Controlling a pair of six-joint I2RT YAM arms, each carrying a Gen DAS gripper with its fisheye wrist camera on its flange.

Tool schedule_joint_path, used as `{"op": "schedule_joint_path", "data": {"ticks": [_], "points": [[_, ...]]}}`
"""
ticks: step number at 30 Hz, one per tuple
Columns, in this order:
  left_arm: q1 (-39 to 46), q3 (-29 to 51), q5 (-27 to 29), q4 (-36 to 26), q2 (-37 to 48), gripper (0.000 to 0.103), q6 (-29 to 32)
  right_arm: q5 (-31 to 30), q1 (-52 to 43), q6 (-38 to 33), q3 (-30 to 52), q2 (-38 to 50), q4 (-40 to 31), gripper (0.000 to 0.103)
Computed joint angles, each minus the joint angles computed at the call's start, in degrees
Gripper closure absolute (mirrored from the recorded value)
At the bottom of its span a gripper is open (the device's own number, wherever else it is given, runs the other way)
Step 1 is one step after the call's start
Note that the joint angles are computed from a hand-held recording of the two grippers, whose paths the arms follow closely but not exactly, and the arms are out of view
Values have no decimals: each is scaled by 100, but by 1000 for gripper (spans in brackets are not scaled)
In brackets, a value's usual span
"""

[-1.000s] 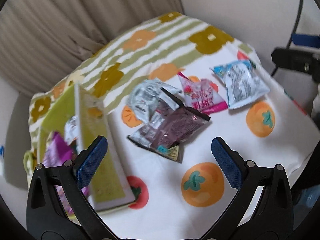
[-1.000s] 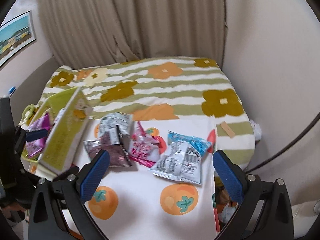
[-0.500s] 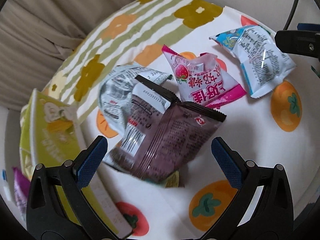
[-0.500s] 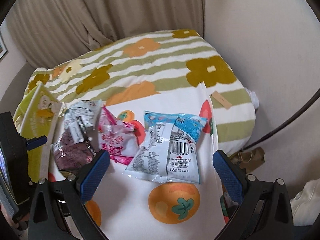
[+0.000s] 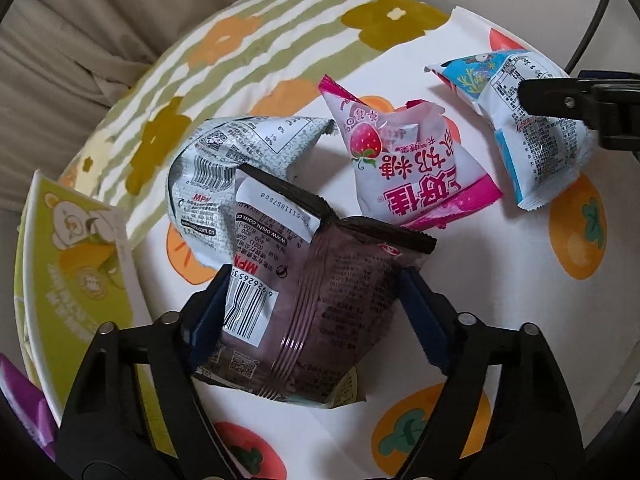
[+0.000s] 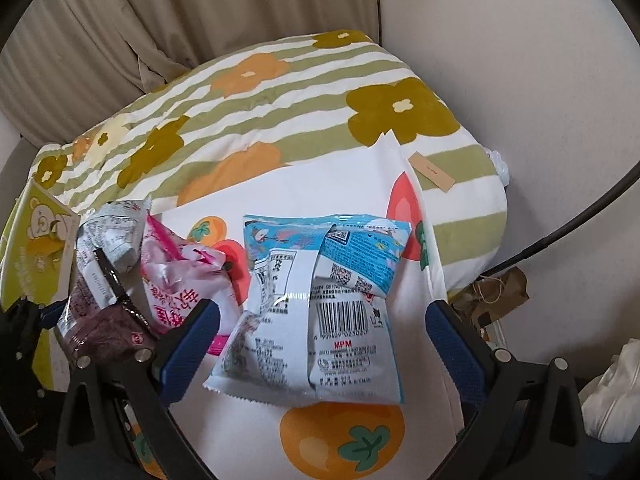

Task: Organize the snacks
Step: 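Grasp the brown MPM bag with left tool while right tool grasps blue MPM bag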

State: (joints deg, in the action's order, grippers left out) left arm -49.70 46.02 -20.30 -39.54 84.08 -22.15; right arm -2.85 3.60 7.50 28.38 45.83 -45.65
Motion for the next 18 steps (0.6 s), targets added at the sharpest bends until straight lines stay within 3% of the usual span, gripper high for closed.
{"op": "schedule_joint_path", "data": {"ticks": [9,13,18], "points": [[-118,47,-3,-174,-52,40,-280,87,194,122,-143,523,526,1],[-162,54,9,-244,-95,42,-424,75,227,141,-206,769,737,1],[-257,43,61,-370,-177,43,-658,-128,90,27,-338,970,914,12]]}}
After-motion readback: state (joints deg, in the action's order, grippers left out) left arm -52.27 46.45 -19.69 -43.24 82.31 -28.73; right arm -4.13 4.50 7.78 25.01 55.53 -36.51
